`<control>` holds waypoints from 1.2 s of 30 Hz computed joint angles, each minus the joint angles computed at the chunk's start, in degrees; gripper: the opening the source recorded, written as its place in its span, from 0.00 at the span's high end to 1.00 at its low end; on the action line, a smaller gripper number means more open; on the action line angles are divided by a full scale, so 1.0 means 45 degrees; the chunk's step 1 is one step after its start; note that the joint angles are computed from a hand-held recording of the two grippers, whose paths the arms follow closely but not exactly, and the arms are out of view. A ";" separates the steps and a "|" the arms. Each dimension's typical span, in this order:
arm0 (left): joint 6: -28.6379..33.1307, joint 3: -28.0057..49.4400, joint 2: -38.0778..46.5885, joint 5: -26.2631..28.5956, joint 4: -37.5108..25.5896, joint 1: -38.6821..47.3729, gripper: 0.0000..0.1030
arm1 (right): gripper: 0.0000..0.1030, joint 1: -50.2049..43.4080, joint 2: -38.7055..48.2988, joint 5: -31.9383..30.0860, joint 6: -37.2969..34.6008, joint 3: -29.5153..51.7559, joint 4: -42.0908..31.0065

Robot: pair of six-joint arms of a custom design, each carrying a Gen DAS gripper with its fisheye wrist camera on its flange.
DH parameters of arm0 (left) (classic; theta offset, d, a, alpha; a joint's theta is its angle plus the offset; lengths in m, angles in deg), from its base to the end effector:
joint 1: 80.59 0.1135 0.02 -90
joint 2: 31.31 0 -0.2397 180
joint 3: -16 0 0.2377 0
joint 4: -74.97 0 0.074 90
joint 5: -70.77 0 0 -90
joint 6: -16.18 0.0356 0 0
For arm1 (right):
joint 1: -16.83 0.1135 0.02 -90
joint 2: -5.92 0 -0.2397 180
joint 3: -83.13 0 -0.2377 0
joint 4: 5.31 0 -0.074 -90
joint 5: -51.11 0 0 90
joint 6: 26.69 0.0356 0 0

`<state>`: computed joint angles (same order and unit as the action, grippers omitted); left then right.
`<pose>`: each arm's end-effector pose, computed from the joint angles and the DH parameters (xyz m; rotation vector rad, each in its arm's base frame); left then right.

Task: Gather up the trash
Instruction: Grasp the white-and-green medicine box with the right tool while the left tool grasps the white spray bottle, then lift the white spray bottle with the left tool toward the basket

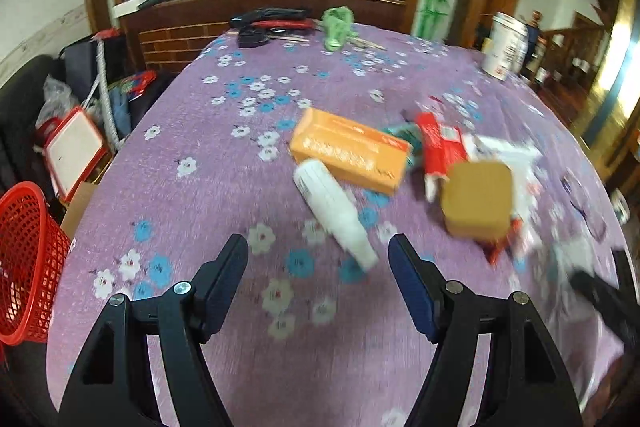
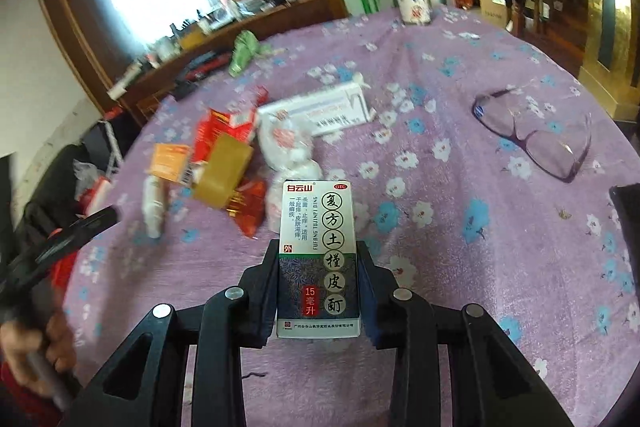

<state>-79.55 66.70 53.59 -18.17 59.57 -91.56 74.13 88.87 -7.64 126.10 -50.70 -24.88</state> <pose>0.2613 -0.0513 0.1352 0.1199 2.4393 -0.1528 0.1446 0.1910 0.1221 0.3142 2.3611 0.2904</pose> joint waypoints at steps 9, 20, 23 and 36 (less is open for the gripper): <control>-0.0759 0.3072 0.3790 -0.0208 -0.0406 -0.0189 0.45 | 0.65 0.0543 -0.1042 0.0367 0.0173 -0.0802 0.0300; -0.0163 0.3448 0.5075 0.0560 0.0257 0.0115 0.68 | 0.65 0.0835 -0.0476 0.0237 0.0078 -0.0480 0.0658; 0.0212 0.2717 0.4547 0.0759 0.0656 0.0317 0.68 | 0.65 0.1036 -0.0021 0.0257 0.0043 -0.0057 0.0571; 0.2153 -0.3172 -0.1578 0.1988 0.2122 0.0942 0.72 | 0.65 0.1419 0.2674 -0.0295 -0.0682 0.2267 0.0594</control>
